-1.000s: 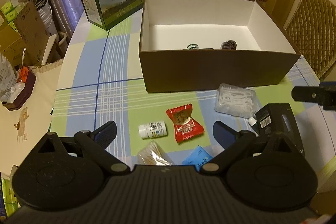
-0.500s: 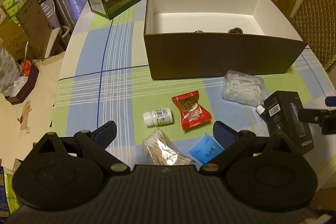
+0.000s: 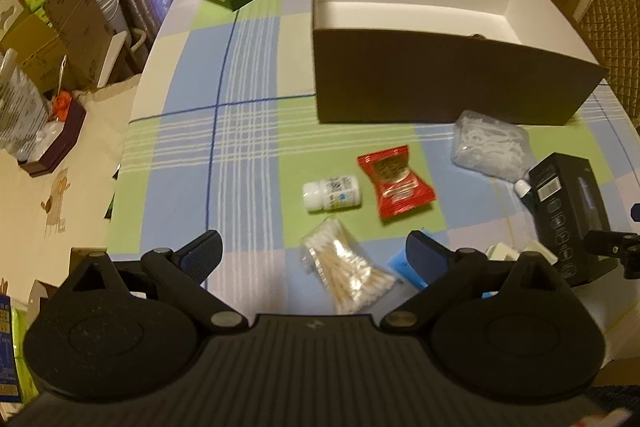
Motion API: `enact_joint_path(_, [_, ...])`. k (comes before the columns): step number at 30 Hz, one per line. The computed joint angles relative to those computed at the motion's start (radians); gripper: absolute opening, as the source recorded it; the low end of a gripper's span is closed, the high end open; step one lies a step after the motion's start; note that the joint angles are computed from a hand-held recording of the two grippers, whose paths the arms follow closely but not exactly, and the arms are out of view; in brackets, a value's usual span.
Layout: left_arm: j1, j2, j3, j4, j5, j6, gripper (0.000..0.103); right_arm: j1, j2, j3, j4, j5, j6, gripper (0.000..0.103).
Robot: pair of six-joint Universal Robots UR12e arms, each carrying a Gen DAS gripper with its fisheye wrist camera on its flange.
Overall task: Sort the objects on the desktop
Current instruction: 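Grasp the black FLYCO shaver box with the right gripper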
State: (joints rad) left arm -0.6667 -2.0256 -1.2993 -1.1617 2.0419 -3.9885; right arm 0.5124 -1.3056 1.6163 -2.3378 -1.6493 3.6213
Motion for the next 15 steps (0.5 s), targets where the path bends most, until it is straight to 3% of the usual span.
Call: enact_joint_path(15, [0.009, 0.028, -0.065, 0.045, -0.031, -0.033, 0.097, -0.002, 0.026, 0.001, -0.026, 0.016, -0.001, 0.101])
